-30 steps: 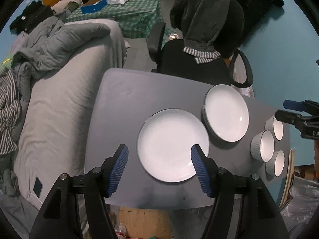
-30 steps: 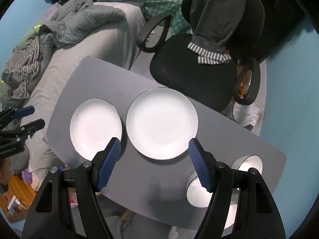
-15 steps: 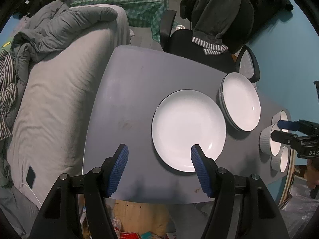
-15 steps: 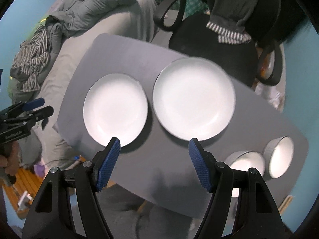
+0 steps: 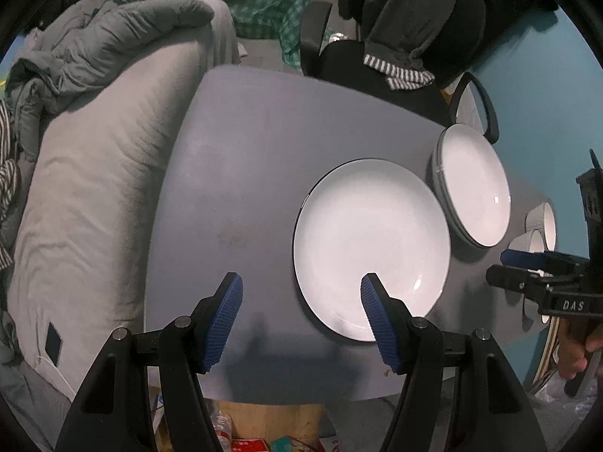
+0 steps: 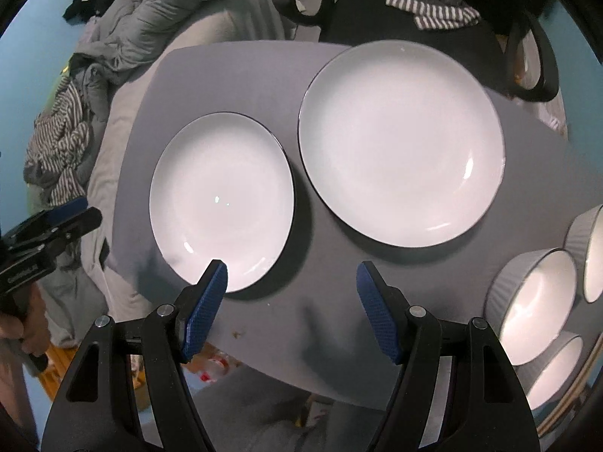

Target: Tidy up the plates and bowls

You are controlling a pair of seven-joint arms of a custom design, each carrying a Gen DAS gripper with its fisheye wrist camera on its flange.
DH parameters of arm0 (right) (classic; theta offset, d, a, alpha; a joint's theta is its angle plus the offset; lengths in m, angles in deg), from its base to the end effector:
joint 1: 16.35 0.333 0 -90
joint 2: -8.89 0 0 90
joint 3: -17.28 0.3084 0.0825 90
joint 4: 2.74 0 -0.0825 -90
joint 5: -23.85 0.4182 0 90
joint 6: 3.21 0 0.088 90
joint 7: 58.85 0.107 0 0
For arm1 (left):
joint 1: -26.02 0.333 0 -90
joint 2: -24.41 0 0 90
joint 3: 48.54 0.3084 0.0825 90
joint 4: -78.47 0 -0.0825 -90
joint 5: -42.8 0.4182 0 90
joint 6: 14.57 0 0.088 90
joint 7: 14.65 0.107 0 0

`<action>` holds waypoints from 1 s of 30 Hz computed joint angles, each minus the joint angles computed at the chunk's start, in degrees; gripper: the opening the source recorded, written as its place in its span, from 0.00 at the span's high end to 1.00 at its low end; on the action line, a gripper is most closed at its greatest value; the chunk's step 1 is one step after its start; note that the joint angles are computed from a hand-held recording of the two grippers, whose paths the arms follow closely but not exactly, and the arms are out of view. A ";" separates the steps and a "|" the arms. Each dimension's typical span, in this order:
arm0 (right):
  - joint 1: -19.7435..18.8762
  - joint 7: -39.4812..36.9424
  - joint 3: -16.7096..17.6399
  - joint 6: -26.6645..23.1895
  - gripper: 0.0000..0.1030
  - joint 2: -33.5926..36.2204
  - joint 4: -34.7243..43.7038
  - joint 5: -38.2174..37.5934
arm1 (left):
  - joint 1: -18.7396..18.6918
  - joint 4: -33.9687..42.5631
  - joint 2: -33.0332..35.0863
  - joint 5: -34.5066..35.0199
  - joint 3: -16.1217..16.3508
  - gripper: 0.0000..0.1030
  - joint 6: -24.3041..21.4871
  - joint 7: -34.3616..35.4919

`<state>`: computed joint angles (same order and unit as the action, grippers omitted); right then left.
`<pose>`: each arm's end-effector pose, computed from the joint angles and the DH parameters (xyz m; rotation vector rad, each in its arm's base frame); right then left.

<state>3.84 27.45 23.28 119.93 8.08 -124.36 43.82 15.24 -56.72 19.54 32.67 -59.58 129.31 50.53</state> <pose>0.5080 0.2657 0.3979 -2.3865 1.6948 0.3271 0.5008 -0.1990 0.3553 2.3864 -1.9878 0.4017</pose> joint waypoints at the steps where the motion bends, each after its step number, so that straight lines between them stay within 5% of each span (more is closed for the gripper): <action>1: 0.06 -0.05 0.06 0.38 0.31 0.42 -0.10 0.65 | 0.00 0.42 0.93 -0.30 0.09 0.35 0.20 0.53; 12: -0.39 1.01 0.39 4.26 0.31 4.21 -1.16 7.43 | 1.18 6.55 10.23 0.88 0.09 0.35 -1.16 3.86; 25: -1.08 0.18 0.96 5.34 0.32 7.20 -0.36 9.74 | 2.09 8.51 13.62 -0.56 -0.40 0.35 -1.08 4.82; 27: -1.16 -0.18 1.11 5.21 0.38 7.64 -0.04 10.27 | 2.24 8.30 13.65 -1.39 -0.53 0.36 -0.84 5.31; 30: -0.94 -0.11 1.32 5.19 0.40 8.09 0.48 9.28 | 2.48 8.30 13.82 -2.86 -0.77 0.46 -0.79 6.63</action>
